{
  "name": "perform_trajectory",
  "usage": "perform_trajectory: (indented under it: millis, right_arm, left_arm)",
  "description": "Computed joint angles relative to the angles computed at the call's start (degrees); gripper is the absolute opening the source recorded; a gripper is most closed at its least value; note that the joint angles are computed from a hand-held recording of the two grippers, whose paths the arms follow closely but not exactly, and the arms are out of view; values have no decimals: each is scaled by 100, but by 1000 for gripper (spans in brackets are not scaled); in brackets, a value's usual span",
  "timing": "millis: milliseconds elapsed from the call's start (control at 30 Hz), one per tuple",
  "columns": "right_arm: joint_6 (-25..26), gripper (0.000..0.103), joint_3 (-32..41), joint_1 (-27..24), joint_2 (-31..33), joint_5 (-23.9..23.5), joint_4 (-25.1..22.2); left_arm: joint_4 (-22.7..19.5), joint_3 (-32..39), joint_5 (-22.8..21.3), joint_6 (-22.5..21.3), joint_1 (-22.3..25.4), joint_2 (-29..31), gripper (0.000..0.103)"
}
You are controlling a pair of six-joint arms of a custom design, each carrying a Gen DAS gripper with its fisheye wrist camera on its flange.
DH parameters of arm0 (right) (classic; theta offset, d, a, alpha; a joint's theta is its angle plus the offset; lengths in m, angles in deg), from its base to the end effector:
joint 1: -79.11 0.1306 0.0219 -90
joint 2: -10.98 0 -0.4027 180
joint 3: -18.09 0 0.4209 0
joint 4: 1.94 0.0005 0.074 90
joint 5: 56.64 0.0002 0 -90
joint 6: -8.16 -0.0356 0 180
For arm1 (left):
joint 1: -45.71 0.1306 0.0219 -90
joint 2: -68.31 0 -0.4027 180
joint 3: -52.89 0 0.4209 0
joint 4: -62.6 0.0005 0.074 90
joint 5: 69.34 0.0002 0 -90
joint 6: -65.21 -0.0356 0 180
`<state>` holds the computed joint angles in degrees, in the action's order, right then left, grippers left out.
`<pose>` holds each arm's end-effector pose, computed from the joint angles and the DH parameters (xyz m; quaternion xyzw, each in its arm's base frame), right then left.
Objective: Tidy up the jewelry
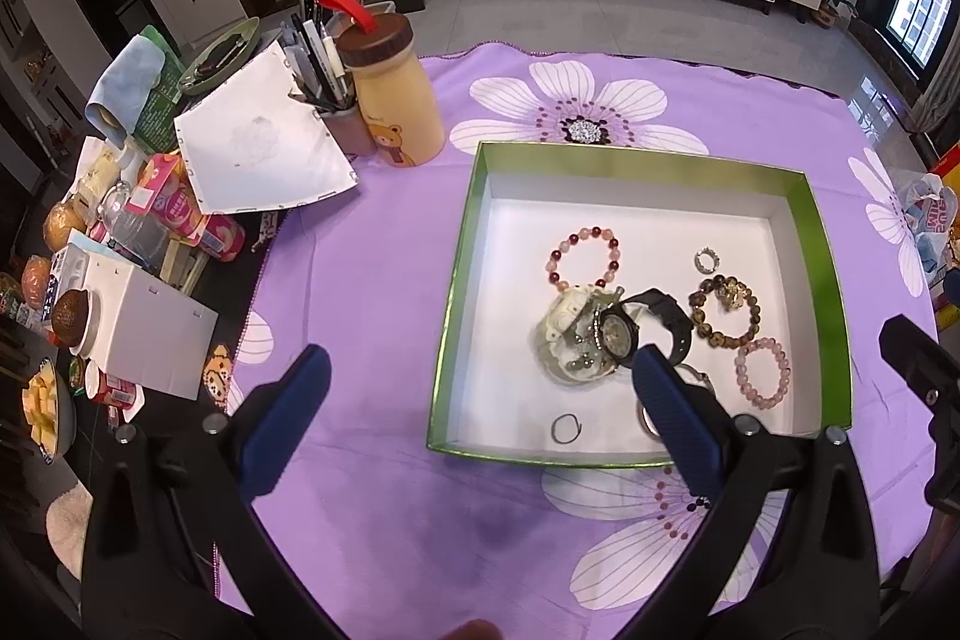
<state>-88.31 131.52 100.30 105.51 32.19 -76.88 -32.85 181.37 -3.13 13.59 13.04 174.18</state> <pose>0.4782 0.1856 0.5774 -0.1255 0.9481 0.0793 0.2812 0.4720 -0.2862 0.5779 -0.0789 0.9648 0.0810 0.2372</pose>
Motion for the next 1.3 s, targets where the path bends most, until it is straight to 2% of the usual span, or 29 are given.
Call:
perform_trajectory:
  millis: [467,1300]
  right_arm:
    - [27,102,-39,-37,-18,-19,2]
    - [51,102,12,47,23,110,1]
  left_arm:
    - [5,62,29,-32,-23,62,101]
    - [251,-139,49,-101,-35,-32,101]
